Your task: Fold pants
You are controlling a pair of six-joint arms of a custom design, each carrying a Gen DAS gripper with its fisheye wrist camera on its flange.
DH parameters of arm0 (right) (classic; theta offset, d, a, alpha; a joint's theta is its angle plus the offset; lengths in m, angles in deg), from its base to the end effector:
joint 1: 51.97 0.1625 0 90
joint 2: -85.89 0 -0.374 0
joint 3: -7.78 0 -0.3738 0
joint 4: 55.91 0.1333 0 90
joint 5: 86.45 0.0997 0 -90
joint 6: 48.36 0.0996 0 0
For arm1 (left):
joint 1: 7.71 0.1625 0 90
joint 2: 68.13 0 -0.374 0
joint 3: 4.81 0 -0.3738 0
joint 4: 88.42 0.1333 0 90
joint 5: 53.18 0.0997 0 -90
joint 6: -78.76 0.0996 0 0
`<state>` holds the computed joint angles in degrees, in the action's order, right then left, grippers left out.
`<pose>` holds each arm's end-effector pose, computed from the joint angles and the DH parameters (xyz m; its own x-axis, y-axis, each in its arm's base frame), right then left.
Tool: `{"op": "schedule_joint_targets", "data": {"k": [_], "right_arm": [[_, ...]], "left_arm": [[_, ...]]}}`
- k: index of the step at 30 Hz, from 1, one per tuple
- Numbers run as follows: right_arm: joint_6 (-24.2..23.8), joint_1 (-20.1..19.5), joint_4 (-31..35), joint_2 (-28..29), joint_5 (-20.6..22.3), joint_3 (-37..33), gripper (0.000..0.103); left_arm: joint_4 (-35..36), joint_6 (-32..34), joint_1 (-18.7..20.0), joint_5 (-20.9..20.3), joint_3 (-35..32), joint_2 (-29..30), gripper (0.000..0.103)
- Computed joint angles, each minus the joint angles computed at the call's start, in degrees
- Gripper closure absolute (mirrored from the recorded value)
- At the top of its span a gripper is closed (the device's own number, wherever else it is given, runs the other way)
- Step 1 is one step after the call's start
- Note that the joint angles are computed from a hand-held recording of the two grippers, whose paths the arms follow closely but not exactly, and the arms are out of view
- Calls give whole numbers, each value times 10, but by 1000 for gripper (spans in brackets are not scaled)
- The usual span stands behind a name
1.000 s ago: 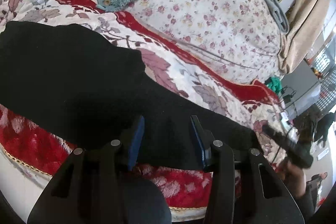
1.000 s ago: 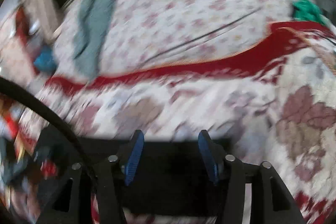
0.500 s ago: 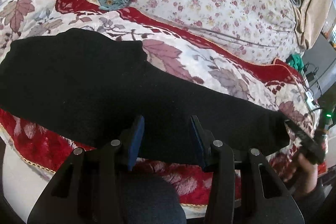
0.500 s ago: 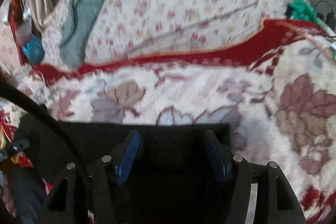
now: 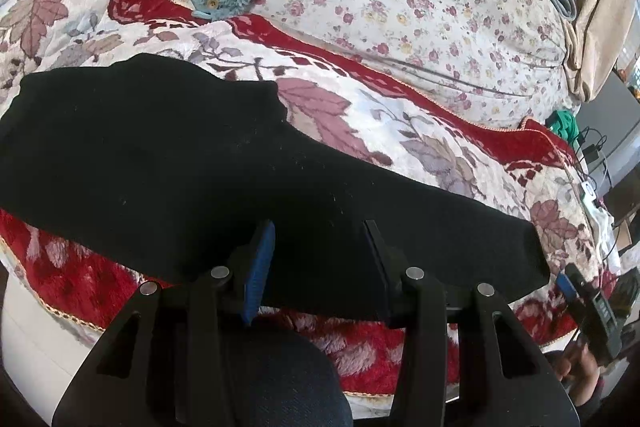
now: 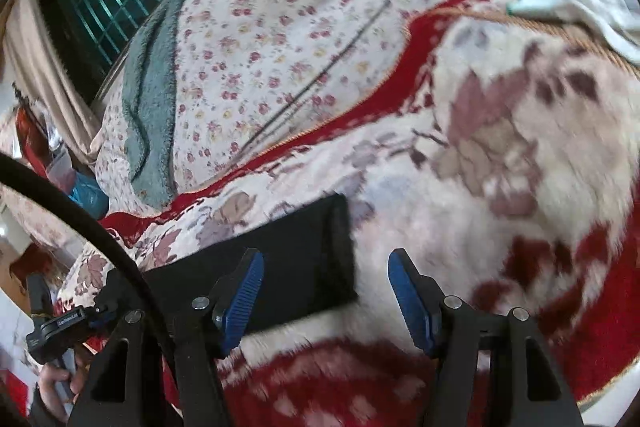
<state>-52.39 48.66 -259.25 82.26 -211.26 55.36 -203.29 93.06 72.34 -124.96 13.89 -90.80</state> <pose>0.2142 -0.7270 -0.0087 -0.8987 0.3485 0.2662 -0.1284 0.3714 -0.9196 0.0149 -0.8666 0.2977 -0.8945 0.2282 -0.3845 0.3842 0.8322 -0.3998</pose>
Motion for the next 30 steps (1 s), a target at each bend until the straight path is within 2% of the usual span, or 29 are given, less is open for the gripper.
{"op": "schedule_joint_targets", "data": {"k": [3, 6, 10, 13, 15, 16, 18, 21, 22, 24, 26, 27, 28, 29, 30], "right_arm": [[27, -11, -27, -29, 7, 64, 40], [69, -29, -49, -59, 42, 131, 40], [101, -57, -109, -81, 139, 198, 40], [147, -75, -136, -85, 212, 214, 37], [167, -80, -145, -79, 246, 207, 35], [166, -78, -133, -76, 249, 198, 35], [148, -68, -100, -69, 226, 176, 35], [123, -48, -45, -46, 169, 123, 33], [118, -47, -37, -40, 166, 111, 33], [97, -49, -17, -29, 189, 86, 33], [39, -45, -1, 0, 175, 31, 33], [15, -43, 2, 17, 162, 0, 34], [13, -44, 12, 31, 146, -27, 36], [17, -46, 9, 44, 137, -48, 44], [18, -48, -3, 53, 138, -60, 45]], "left_arm": [[8, -3, 1, -5, -16, 8, 61], [31, -7, 2, -6, -58, 29, 61], [30, -2, -2, 8, -63, 34, 61], [7, 11, -6, 25, -35, 24, 61], [-2, 21, -8, 36, -30, 25, 61], [-4, 24, -9, 39, -31, 26, 61], [-5, 25, -10, 45, -34, 29, 61], [-15, 32, -13, 56, -32, 31, 61], [-17, 33, -13, 61, -34, 34, 61], [-17, 32, -15, 66, -35, 36, 61], [-20, 32, -16, 70, -31, 34, 61], [-24, 32, -16, 70, -24, 31, 61], [-22, 33, -15, 68, -28, 32, 61], [-24, 31, -14, 64, -21, 28, 61], [-24, 30, -14, 61, -16, 24, 61]]}}
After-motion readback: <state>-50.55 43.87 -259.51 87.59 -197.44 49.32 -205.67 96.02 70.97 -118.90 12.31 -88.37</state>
